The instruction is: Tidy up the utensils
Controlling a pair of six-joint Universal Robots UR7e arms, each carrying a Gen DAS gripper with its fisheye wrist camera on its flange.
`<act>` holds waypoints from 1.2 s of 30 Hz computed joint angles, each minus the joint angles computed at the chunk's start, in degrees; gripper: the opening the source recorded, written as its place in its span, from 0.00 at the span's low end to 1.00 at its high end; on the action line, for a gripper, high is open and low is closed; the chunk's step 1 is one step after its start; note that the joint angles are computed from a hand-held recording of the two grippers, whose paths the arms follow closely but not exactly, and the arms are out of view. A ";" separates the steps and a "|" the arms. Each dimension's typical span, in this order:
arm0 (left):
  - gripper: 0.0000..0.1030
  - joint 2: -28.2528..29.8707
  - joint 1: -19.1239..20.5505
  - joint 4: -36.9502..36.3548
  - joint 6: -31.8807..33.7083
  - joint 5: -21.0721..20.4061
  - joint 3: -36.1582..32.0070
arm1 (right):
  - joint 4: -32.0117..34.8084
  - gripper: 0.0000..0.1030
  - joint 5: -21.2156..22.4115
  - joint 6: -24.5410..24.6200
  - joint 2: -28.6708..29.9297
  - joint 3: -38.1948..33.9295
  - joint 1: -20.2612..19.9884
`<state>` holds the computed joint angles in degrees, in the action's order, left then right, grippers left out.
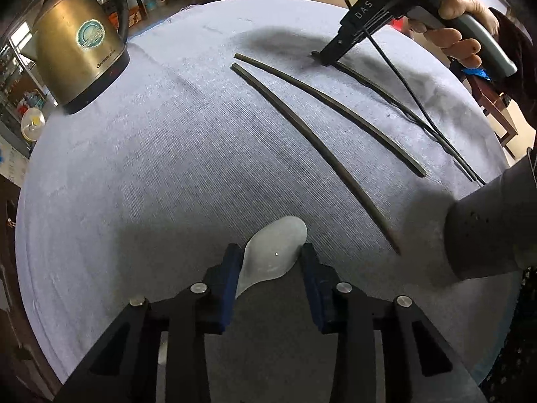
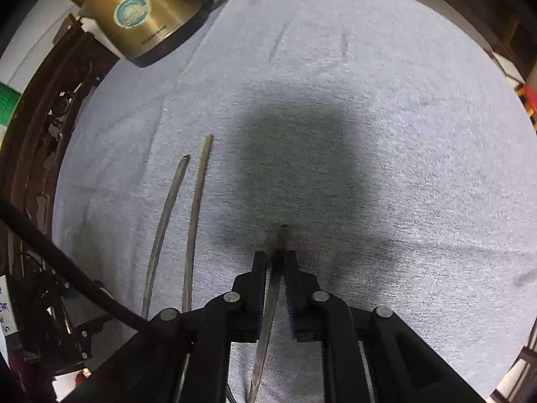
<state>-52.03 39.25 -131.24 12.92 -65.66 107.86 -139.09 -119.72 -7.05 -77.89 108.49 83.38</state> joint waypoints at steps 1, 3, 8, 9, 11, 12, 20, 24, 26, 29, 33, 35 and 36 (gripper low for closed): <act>0.33 -0.09 -0.31 0.08 -0.56 0.16 0.27 | -0.66 0.11 -0.69 -0.71 0.26 0.29 0.49; 0.32 0.41 -0.59 -0.74 -1.15 1.00 0.66 | -2.87 0.08 -1.90 -2.32 1.01 1.11 1.43; 0.31 0.19 -1.88 -2.49 -5.93 3.37 1.85 | -7.05 0.07 1.38 -3.72 -0.64 3.25 1.40; 0.31 -0.08 -1.79 -3.40 -7.48 3.33 2.01 | -8.32 0.07 2.68 -4.38 -1.49 3.93 1.43; 0.31 -0.97 -1.68 -5.67 -10.35 3.33 2.87 | -10.41 0.07 4.01 -5.52 -3.18 5.15 1.59; 0.31 -1.66 -1.66 -7.36 -12.10 3.47 3.64 | -12.13 0.07 4.85 -6.54 -4.37 6.18 1.79; 0.30 -9.70 -2.95 -22.07 -27.35 4.73 12.89 | -26.58 0.07 9.62 -10.98 -15.71 17.23 2.09; 0.30 -15.68 -6.79 -29.95 -34.56 6.54 20.02 | -35.52 0.07 11.84 -13.39 -22.45 23.63 3.19; 0.31 -18.53 -9.49 -32.05 -37.34 7.75 22.78 | -39.77 0.07 12.84 -14.83 -25.81 26.55 4.23; 0.31 -22.70 -14.74 -35.55 -41.38 10.14 27.12 | -45.42 0.07 12.95 -16.07 -29.53 30.24 6.48; 0.31 -26.45 -20.95 -39.19 -45.09 11.66 30.18 | -48.63 0.07 13.13 -15.53 -34.04 33.14 9.94; 0.31 -27.67 -23.98 -40.81 -46.19 11.84 31.31 | -50.09 0.07 12.72 -15.33 -36.60 34.72 12.59; 0.31 -27.80 -25.28 -41.59 -46.14 11.84 31.56 | -50.63 0.07 12.15 -15.37 -37.32 35.14 14.09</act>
